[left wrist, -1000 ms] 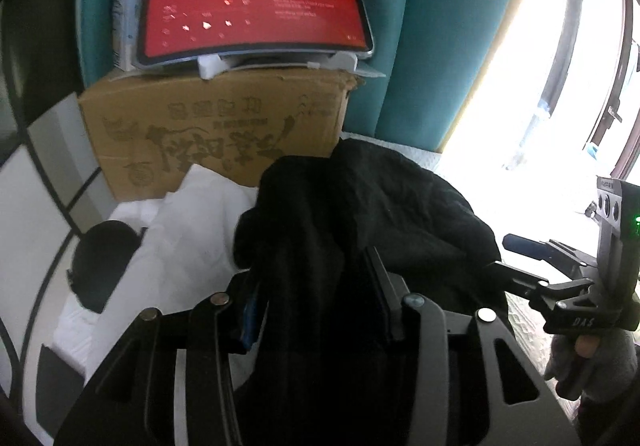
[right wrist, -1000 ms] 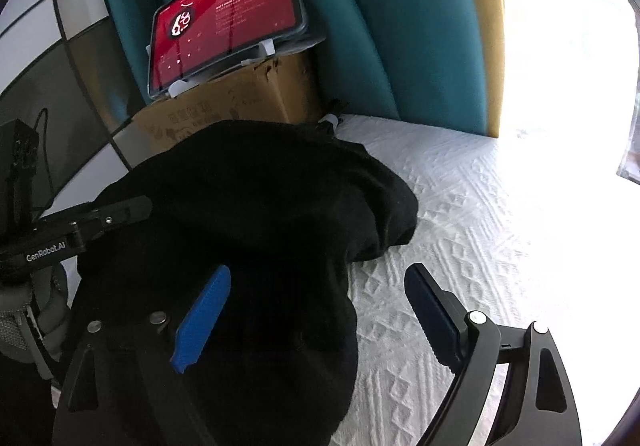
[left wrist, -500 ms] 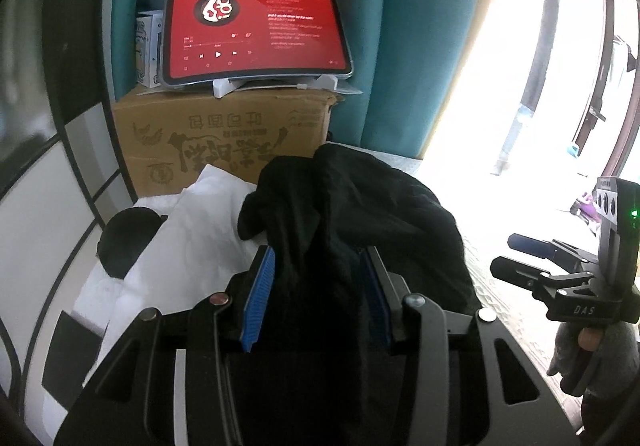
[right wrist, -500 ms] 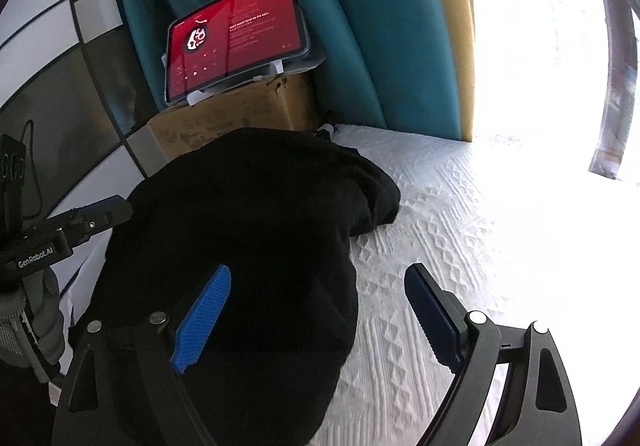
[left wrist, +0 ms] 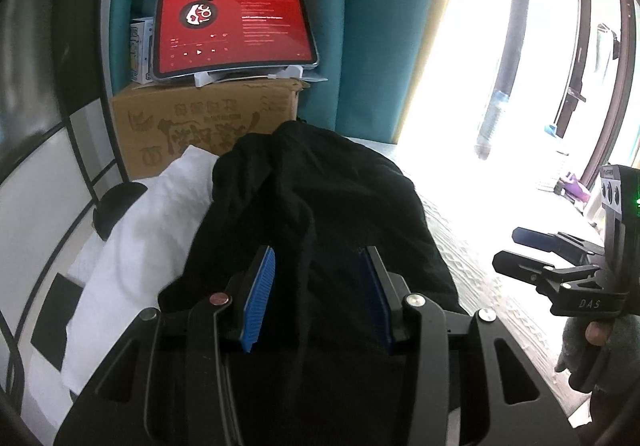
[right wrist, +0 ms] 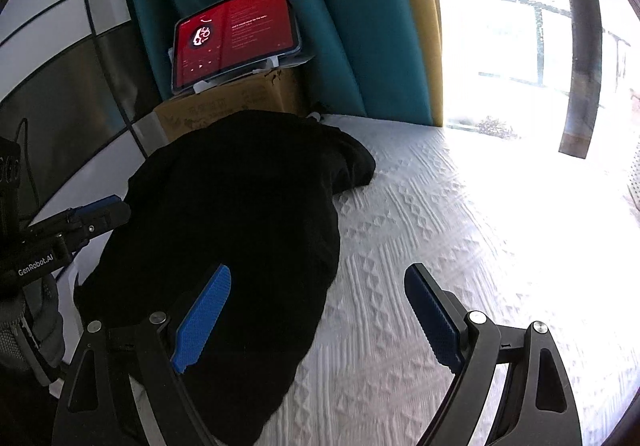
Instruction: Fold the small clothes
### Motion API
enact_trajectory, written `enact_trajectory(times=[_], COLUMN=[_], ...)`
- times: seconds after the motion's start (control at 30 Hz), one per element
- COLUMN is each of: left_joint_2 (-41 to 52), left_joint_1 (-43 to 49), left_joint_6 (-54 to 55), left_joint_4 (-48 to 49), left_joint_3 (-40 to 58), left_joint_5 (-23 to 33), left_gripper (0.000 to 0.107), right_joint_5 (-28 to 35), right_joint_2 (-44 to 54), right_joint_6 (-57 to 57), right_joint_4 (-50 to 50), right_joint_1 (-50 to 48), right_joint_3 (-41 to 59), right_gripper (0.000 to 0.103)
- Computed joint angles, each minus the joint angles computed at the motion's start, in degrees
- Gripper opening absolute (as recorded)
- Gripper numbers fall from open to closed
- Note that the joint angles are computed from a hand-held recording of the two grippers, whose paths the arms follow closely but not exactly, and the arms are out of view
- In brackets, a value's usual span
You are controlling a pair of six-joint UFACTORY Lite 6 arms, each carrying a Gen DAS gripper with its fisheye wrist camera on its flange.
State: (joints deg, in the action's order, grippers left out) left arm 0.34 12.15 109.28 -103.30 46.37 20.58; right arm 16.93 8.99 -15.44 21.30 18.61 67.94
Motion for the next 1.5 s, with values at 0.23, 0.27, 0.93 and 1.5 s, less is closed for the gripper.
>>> enact_trajectory(times=[0.23, 0.27, 0.93, 1.5], left_joint_2=[-6.5, -7.5, -17.4, -21.5], left_joint_1=[-2.2, -2.7, -15.5, -32.1], left_joint_6=[1.2, 1.3, -0.4, 31.8], left_joint_4=[-2.3, -2.6, -5.5, -43.7], left_joint_3=[-5.9, -6.8, -11.7, -10.7], left_joint_5=[-0.7, -1.0, -7.8, -11.2], left_gripper=[0.044, 0.044, 0.044, 0.09], right_joint_5=[-0.1, -0.1, 4.8, 16.4], right_joint_2=[-8.5, -9.8, -31.0, -48.3], right_joint_6=[2.1, 2.4, 2.3, -8.0], right_joint_4=[-2.4, -2.8, -4.5, -0.7], right_joint_1=[-0.4, -0.6, -8.0, -23.6], right_joint_3=[-7.1, -8.1, -20.5, -23.3], right_gripper=[0.09, 0.09, 0.09, 0.09])
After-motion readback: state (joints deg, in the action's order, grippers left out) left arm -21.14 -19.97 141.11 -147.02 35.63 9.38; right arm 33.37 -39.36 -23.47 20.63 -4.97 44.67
